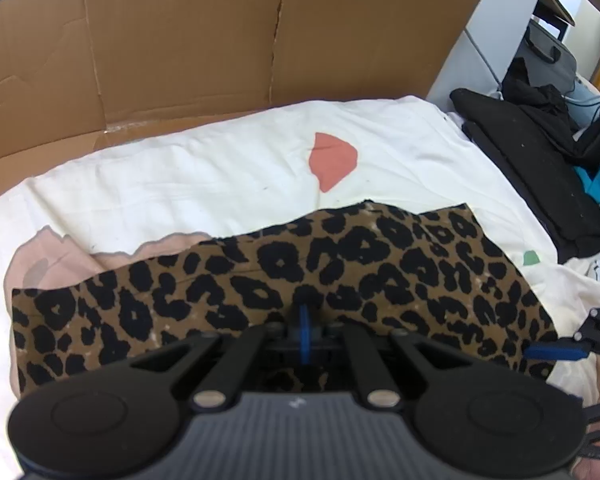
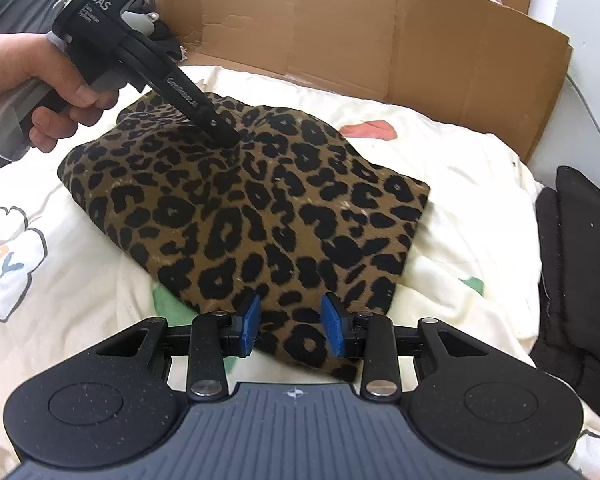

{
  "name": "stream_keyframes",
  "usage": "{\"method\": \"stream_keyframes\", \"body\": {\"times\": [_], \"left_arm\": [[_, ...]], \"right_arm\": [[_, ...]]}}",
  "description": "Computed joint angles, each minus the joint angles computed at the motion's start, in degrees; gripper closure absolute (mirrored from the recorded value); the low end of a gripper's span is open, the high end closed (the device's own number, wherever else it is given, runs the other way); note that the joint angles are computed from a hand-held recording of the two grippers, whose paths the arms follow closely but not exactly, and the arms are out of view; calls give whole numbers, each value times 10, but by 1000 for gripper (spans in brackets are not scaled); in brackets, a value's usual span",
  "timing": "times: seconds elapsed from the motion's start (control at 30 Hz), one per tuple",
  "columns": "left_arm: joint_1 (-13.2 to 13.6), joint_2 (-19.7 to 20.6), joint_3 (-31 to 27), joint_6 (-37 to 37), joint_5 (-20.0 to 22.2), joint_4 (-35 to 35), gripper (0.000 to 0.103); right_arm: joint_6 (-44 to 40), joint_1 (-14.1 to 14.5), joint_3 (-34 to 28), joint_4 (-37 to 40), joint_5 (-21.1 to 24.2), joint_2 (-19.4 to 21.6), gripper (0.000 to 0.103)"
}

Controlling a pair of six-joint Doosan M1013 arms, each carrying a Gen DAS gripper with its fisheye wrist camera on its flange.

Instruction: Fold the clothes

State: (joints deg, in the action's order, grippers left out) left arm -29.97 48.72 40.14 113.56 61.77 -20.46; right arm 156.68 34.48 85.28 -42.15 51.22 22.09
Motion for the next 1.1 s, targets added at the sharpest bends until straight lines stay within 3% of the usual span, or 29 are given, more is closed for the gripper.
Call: {"method": "stream_keyframes", "body": {"times": [0.3, 0.4, 0.53, 0.77, 1.1], "left_arm": [[-4, -30, 38, 7, -31, 23, 98], [-2, -50, 66, 12, -46, 15, 93], [-1, -78, 109, 28, -65, -9, 77], [-11, -115, 176, 94, -74, -51, 77], [-26, -129, 219, 117, -87, -20, 79]], "right_arm": [[62, -1, 2, 6, 8, 0, 64], [74, -2, 1, 10, 3, -1, 64], [88, -3, 2, 9, 0, -1, 64], [97, -3, 2, 8, 0, 0, 63], [102, -2, 1, 4, 3, 1, 63]]}}
